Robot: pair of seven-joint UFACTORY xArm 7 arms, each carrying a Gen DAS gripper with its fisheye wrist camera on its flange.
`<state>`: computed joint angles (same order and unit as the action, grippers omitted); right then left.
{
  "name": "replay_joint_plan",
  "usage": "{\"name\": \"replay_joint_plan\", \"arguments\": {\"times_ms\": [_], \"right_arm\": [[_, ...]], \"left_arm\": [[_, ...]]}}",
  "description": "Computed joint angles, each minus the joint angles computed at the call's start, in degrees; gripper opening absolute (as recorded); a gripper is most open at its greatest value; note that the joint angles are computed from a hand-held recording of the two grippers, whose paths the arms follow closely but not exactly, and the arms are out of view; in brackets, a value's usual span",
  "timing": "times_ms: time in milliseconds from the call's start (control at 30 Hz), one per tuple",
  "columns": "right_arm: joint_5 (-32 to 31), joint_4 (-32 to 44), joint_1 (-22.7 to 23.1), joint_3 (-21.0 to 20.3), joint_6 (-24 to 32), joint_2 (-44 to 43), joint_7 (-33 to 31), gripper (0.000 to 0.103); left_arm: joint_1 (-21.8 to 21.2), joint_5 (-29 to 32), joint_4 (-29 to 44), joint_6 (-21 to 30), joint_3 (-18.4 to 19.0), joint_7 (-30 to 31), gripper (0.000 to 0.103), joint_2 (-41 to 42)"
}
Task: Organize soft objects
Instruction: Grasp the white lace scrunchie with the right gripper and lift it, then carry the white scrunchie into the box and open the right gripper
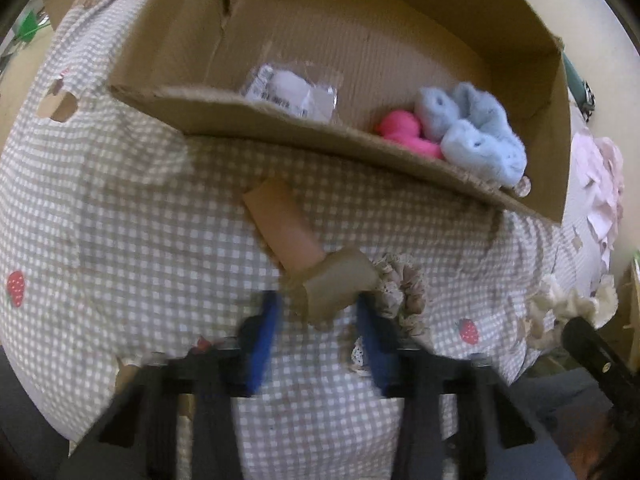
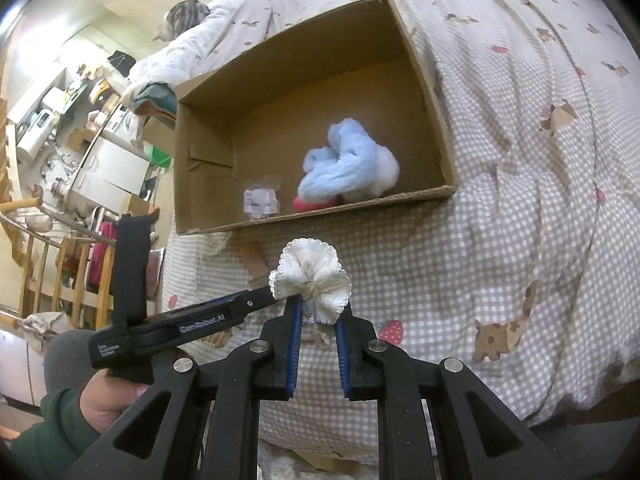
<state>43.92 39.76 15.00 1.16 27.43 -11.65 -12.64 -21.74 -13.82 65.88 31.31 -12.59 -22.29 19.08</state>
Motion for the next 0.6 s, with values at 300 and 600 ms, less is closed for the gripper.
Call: {"name": "replay_joint_plan", "arguments": {"times_ms": [300,600], "right_arm": [[-1.2,0.2,-0.2,0.0,0.0,0.0,1.4,0.018],[-1.4,0.6,0.1,0.4,-0.3,0.1,1.5,0.018]], "left_arm": [[1.2,-3.9,-4.3,0.2,-1.2,4.8,0.005,-6.1],[-0.4,-3.4,-13.7,-2.4,0.4,4.2,0.005,-18.7]]}}
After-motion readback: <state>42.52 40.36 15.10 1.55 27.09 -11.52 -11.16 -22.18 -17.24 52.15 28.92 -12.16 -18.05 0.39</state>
